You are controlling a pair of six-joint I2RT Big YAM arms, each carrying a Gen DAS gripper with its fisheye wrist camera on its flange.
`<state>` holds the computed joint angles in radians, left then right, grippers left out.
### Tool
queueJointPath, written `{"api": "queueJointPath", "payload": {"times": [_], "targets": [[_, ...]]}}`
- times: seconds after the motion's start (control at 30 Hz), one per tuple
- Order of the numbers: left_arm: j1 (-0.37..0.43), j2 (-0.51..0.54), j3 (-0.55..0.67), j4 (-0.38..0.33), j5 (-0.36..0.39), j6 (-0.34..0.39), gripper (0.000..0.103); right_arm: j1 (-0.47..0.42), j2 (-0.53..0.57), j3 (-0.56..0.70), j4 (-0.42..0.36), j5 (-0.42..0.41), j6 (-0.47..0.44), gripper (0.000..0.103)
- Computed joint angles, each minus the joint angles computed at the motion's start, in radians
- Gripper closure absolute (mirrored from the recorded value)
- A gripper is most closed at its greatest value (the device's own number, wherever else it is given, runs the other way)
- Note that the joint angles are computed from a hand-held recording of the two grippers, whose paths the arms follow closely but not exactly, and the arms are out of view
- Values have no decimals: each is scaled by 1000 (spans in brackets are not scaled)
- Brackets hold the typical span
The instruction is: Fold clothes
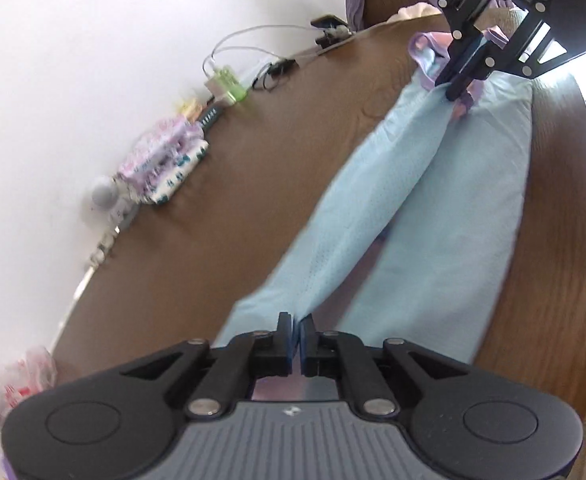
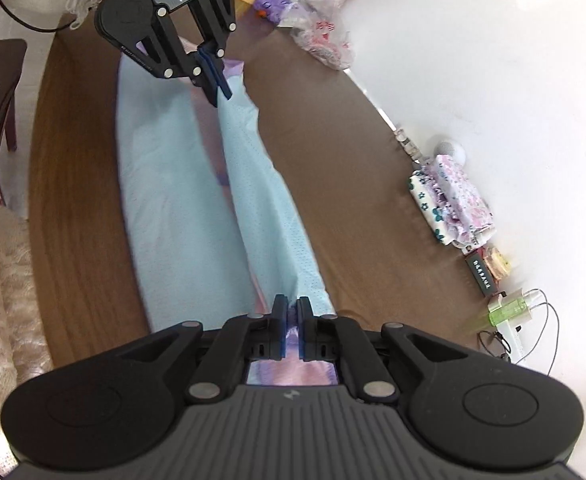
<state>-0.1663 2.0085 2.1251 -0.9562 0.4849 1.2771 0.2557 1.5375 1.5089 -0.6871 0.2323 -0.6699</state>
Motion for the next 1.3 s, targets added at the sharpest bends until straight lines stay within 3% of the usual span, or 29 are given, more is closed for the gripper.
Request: {"api": "queueJointPath", "payload": {"times": [0.13, 0.23, 0.4, 0.47, 0.57, 0.67, 0.73, 0.8, 0.87, 0.9, 0.93, 1.07, 1.13, 1.2, 1.3], "targets": [[5, -12, -25, 12, -4, -57, 95, 7, -16, -33, 21, 8, 26, 96], [13, -5, 6, -26, 7, -84, 80, 0, -28, -44, 21, -4, 75, 87], [43, 2, 68, -108, 71, -108, 69, -49, -61, -40, -18, -133, 273, 78], [52, 11, 97, -123, 88, -129, 66, -72, -75, -44, 4, -198, 366, 74], [44, 18, 104, -99, 31, -104, 65, -75, -64, -33, 33, -213, 379, 73], [34, 74, 193, -175, -1, -50, 65, -60, -25, -2, 11, -206, 325, 73], [29, 118, 273, -262, 19, -12, 65, -49, 4, 22, -15, -192, 287, 73], [21, 129, 290, -290, 25, 41, 65, -39, 24, 40, -38, -168, 261, 73], [10, 122, 268, -266, 12, 77, 71, -33, 37, 53, -60, -149, 248, 81], [6, 130, 283, -279, 7, 87, 78, -31, 39, 57, -68, -141, 245, 95], [2, 139, 299, -293, 2, 97, 103, -30, 34, 52, -62, -134, 244, 97], [3, 116, 270, -309, 44, 163, 103, -24, 9, 26, -31, -75, 222, 101], [3, 101, 240, -295, 46, 156, 103, -21, 5, 15, -23, -36, 197, 101], [3, 83, 200, -261, 39, 133, 95, -24, 8, 11, -29, -38, 203, 100], [10, 71, 173, -204, 18, 43, 64, -35, -8, 0, -20, -95, 275, 95]]}}
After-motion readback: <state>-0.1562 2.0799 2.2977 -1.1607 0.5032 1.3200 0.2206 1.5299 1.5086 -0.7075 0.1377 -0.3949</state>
